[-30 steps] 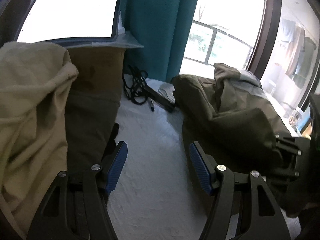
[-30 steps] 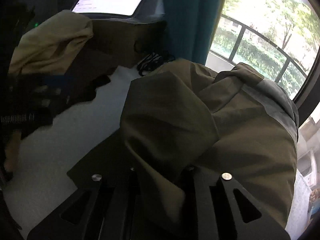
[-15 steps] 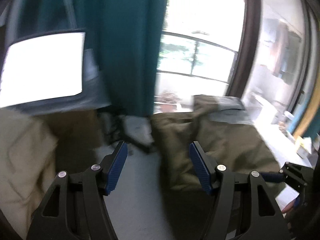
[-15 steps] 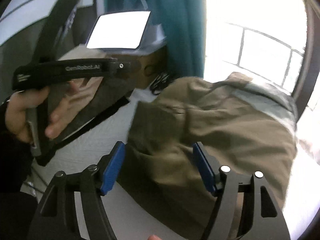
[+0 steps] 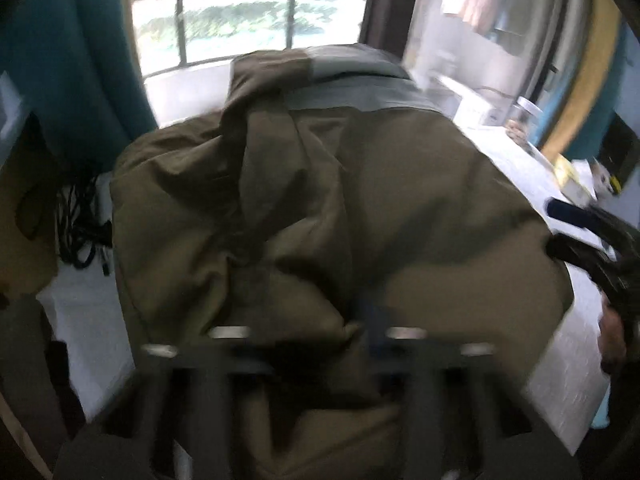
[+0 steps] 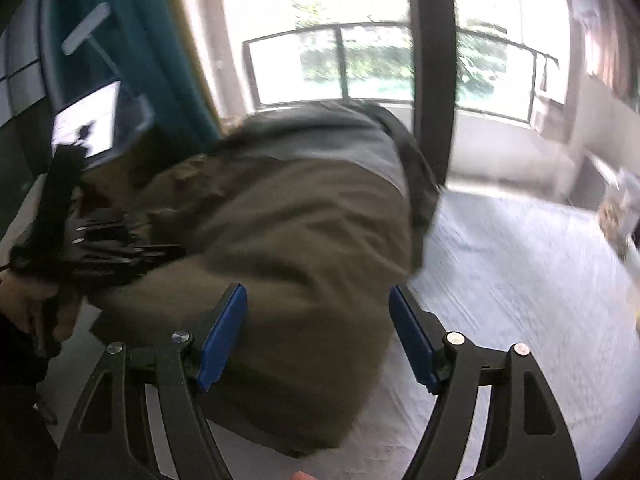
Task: Fold large clothes
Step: 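Grasp the folded jacket bundle with both grippers and lift it off the bed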
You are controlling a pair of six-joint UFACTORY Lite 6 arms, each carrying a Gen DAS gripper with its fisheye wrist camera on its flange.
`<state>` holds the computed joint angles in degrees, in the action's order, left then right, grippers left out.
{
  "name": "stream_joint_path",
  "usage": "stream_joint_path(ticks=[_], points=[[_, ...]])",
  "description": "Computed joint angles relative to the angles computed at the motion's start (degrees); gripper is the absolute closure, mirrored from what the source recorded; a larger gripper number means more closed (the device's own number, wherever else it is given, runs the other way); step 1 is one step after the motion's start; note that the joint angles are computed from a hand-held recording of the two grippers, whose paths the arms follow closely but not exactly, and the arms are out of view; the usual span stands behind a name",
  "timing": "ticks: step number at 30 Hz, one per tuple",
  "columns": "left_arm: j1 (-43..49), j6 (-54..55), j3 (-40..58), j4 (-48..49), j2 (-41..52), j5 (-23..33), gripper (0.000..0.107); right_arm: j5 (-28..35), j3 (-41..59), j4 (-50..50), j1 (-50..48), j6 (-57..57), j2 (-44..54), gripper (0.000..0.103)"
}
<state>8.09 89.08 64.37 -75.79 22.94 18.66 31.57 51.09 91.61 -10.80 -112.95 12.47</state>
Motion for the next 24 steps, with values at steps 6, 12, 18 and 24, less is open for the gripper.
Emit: stream_joint_path(ticks=[6, 12, 18, 24], points=[[3.54, 13.95, -12.38, -14.87, -11.43, 1.09, 0.094, 0.96, 2.99, -0.14, -0.56, -0.2, 4.02, 0.027], [6.72, -0.27, -11.21, -2.3, -12.08, 3.72, 0.074, 0.03, 9.13, -1.37, 0.89, 2.12, 9.5, 0.022], [13.17, -3.24, -7.64, -0.62, -15.14, 9.99, 0.029, -0.12, 17.48, -5.47, 1.25, 7.89, 14.72, 0.022], [14.79, -15.21, 11.2, 8.73, 3.4, 10.66, 0.029, 3.79, 30.4, -12.45, 0.83, 19.88, 23.41, 0.02]])
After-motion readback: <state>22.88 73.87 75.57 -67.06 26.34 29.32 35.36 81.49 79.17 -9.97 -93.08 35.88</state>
